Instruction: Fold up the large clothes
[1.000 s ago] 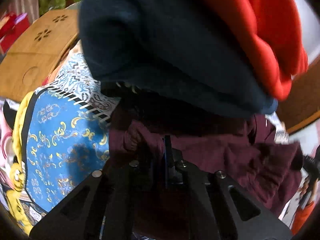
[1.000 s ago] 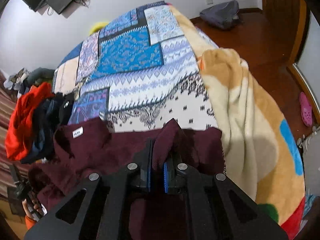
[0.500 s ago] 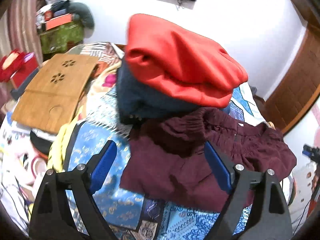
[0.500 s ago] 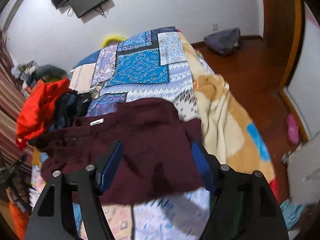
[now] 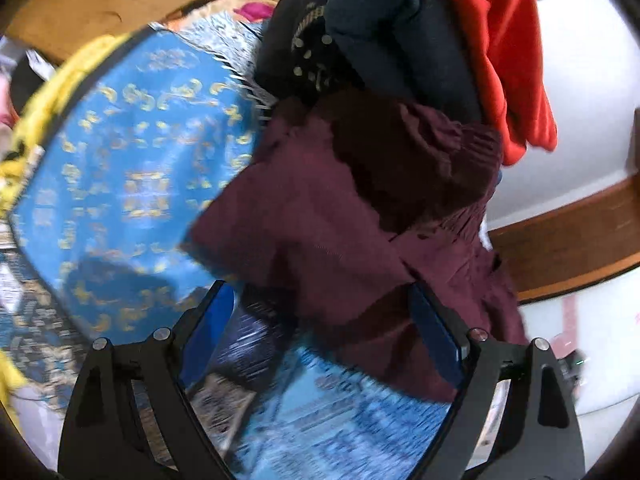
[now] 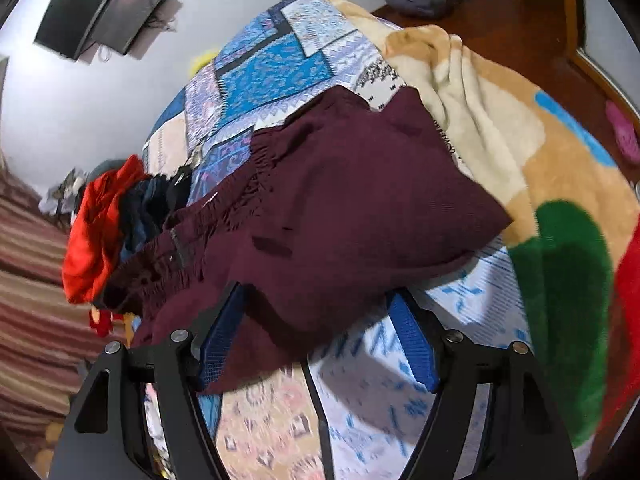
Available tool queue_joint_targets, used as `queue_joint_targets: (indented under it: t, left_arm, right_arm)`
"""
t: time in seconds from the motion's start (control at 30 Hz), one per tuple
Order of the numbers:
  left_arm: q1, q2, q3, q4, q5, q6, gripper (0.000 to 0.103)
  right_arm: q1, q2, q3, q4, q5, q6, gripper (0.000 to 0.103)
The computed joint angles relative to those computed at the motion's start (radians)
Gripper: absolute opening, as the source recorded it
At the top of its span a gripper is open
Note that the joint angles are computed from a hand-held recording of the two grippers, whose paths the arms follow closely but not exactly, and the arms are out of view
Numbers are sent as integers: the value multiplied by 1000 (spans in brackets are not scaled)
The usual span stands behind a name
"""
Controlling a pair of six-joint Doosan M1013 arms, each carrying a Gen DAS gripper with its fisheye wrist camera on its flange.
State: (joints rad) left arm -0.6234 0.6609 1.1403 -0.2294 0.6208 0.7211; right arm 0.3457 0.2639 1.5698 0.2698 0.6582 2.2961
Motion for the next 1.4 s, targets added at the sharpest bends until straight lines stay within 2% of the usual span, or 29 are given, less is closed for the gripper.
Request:
queue_joint_targets:
  t: [0.13, 0.23, 0.27, 0.3, 0.33, 0.37, 0.43, 0.47, 0.5, 0.53, 0.7, 0.83, 0.93, 1.0, 1.1, 1.17, 1.23, 1.33, 1.4]
  left_arm:
    - [11, 33, -32, -91, -7, 18, 89]
    - [13, 58, -56, -123, 17, 5, 89]
    - [13, 64, -58, -132, 15, 2, 88]
    - [13, 66, -53, -132, 5, -13, 81]
    - [12, 66, -46, -142, -14, -15, 69]
    - [11, 64, -38, -145, -31, -18, 65]
    - [4, 55, -26, -107, -52, -46, 47]
    - [-2, 48, -25, -58, -54, -74, 42]
    - [-7, 39, -19, -32, -57, -83, 33]
    - [-11, 32, -17, -8, -57, -91, 29]
    - [-37, -22, 2, 103, -41, -94, 26]
    - [-69, -76, 39, 211, -13, -86, 27]
    - [-91, -104, 66, 275, 25, -73, 29]
    - [-99, -123, 109, 277, 31, -76, 32]
    - [-87, -122, 140, 219, 46, -83, 37]
    - [-75, -122, 166, 142, 20, -73, 39]
    - [-74, -126, 175, 128, -4, -104, 41]
    - [-77, -141, 194, 160, -22, -153, 41]
    - [-85, -151, 194, 212, -1, -195, 41]
  right_arm:
    - [-4, 10, 9, -7, -55, 53, 75]
    - [-12, 17, 15, 31, -80, 27, 74]
    - [-13, 18, 15, 36, -85, 16, 70]
    - [-13, 19, 15, 24, -87, 21, 58]
    - [-11, 21, 12, -1, -79, 36, 50]
    - [-9, 23, 8, -28, -65, 54, 44]
    - [-11, 17, 17, -25, -77, 43, 39]
    - [-9, 13, 20, -28, -79, 35, 36]
    - [-7, 10, 21, -28, -79, 27, 33]
    - [-6, 7, 21, -28, -80, 21, 31]
    - [15, -36, 30, -43, -77, -44, 28]
    - [39, -70, 39, -95, -36, -84, 28]
    - [52, -87, 53, -108, 17, -123, 32]
    - [55, -92, 61, -114, 54, -125, 36]
    - [61, -105, 75, -158, 80, -65, 44]
    - [66, -118, 82, -185, 85, -26, 46]
    - [78, -126, 77, -246, 105, 25, 46]
    - [101, -130, 61, -342, 143, 78, 47]
    - [126, -130, 47, -442, 172, 134, 48]
